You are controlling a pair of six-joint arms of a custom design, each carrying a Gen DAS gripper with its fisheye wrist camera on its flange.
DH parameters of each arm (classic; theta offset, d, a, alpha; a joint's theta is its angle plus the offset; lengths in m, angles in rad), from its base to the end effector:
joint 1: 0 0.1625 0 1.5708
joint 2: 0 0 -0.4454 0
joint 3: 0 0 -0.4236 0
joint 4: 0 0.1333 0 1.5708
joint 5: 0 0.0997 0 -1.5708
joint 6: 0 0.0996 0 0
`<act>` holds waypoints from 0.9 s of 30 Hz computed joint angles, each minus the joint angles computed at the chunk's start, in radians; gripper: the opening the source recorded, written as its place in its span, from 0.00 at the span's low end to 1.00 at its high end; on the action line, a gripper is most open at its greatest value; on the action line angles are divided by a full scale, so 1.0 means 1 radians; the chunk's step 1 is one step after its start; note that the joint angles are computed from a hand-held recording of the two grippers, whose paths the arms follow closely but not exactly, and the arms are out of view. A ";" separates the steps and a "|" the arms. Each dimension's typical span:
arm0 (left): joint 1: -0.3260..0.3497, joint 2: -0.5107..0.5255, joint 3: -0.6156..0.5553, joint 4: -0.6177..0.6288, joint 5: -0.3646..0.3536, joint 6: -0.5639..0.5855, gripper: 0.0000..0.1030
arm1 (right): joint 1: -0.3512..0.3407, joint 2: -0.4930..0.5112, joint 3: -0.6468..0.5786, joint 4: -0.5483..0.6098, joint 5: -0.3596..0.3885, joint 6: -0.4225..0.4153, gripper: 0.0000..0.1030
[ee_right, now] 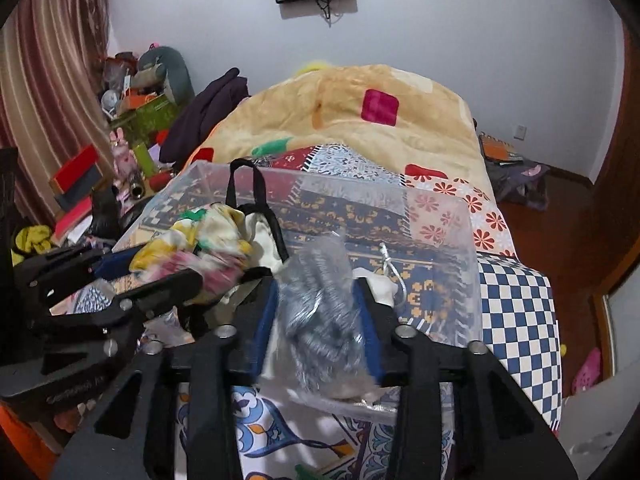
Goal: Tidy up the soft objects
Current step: 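Drop the scarf and silver glove bag into the clear box, opening both tools, then grasp the yellow-green sponge with the left tool while the right tool grasps the green glove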
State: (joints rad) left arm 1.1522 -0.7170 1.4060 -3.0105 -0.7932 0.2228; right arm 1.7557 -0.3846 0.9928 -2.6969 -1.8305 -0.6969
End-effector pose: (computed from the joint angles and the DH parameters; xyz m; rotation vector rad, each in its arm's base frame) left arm -0.1331 -0.7989 0.2020 0.3671 2.2650 -0.9790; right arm 0.2704 -0.8597 0.0533 1.0680 -2.4822 0.6028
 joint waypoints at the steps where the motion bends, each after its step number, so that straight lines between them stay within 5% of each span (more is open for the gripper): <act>1: -0.002 -0.001 0.003 -0.010 0.003 0.006 0.53 | 0.001 -0.011 0.019 -0.014 0.001 -0.007 0.52; 8: -0.032 -0.053 0.082 -0.100 0.000 0.016 0.74 | -0.002 -0.096 0.129 -0.109 0.052 -0.012 0.79; 14: -0.074 -0.116 0.184 -0.202 0.012 0.019 0.93 | -0.001 -0.196 0.254 -0.217 0.105 0.002 0.86; 27: -0.134 -0.214 0.364 -0.206 0.025 -0.066 0.99 | -0.017 -0.289 0.464 -0.326 0.021 -0.067 0.89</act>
State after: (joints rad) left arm 1.0177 -0.9308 1.7704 -3.2161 -0.7686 0.1571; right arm 1.7387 -0.6741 1.4568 -3.0231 -1.8098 -0.7636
